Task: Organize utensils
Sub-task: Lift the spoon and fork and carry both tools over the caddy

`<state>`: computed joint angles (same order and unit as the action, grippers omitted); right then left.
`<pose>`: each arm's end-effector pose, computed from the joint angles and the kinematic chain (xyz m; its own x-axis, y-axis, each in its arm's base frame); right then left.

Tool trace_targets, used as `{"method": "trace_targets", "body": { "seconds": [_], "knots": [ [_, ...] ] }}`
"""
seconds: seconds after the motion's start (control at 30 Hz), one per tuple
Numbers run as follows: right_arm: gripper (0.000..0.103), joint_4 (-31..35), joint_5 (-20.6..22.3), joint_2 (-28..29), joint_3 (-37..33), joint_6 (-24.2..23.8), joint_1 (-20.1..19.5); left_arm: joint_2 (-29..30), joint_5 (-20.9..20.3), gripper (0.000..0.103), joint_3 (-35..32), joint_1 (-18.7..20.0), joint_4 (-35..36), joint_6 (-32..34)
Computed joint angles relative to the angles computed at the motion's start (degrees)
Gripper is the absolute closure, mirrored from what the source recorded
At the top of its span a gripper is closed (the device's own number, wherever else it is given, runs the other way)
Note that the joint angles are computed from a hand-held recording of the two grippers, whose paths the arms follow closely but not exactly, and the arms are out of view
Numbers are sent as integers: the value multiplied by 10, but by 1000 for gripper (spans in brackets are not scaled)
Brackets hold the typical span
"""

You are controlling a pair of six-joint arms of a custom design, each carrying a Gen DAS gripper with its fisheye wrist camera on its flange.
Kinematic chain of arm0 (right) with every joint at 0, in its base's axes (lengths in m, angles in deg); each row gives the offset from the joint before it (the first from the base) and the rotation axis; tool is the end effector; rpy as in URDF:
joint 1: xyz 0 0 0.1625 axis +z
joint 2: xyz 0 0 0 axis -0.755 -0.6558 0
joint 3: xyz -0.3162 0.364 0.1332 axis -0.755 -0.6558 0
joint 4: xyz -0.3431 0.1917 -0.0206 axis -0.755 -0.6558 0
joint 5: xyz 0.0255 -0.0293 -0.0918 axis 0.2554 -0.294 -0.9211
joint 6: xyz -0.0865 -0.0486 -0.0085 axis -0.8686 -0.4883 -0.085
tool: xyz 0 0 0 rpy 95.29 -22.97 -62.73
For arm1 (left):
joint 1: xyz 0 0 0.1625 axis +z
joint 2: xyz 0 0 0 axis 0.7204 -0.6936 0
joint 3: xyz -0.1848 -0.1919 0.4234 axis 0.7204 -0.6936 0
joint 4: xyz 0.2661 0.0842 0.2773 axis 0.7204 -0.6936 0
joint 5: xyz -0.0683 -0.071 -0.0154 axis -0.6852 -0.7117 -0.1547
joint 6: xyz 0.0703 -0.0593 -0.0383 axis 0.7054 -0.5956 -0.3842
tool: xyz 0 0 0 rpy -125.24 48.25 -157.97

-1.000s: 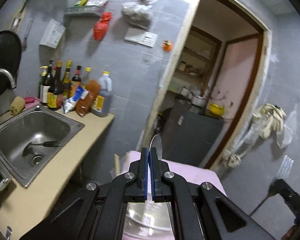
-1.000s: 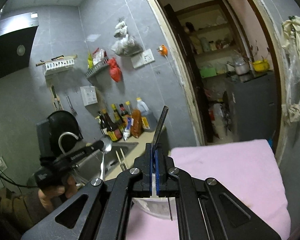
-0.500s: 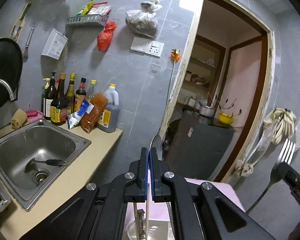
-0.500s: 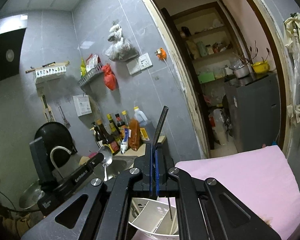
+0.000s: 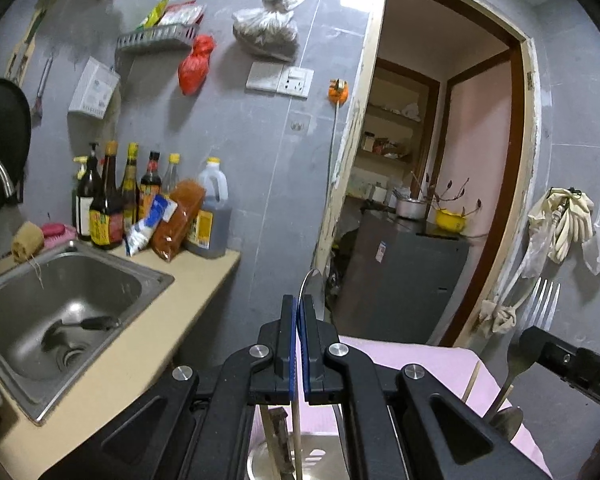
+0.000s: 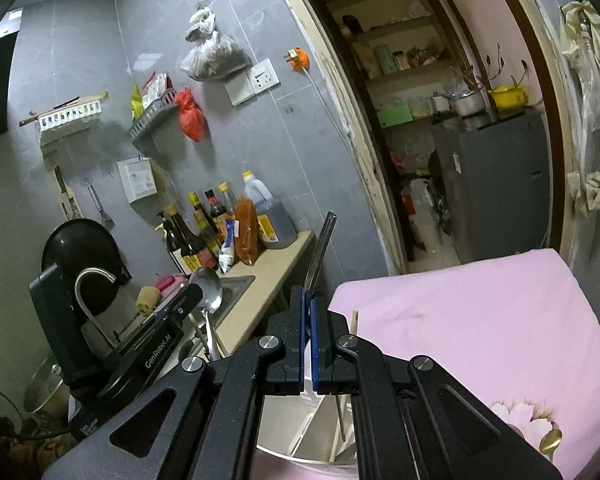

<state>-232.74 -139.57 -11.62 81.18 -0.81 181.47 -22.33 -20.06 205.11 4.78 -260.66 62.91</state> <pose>0.5133 -0.4524 0.0622 -0.9004 -0.1994 0.3867 -0.4342 0.4712 -0.7677 -0.1027 -0.4529 0.4352 -0.8501 -0.0134 -0.5264 0.4996 0.2954 -0.8143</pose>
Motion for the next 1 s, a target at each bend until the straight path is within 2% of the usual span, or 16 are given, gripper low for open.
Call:
{"method": "trace_targets", "body": {
  "seconds": [0.17, 0.43, 0.6, 0.87, 1.0],
  "knots": [
    [100, 12, 4, 4, 7, 19, -7, 5, -7, 100, 6, 4, -23, 18],
    [100, 1, 4, 7, 18, 28, -10, -1, -12, 100, 15, 3, -32, 4],
    [100, -9, 14, 6, 25, 25, -12, 8, 4, 100, 20, -5, -63, 39],
    [100, -22, 27, 1, 34, 24, -13, 46, 29, 100, 31, -25, -174, 133],
    [100, -24, 32, -2, 37, 19, -12, 57, 35, 100, 31, -27, -192, 152]
  ]
}}
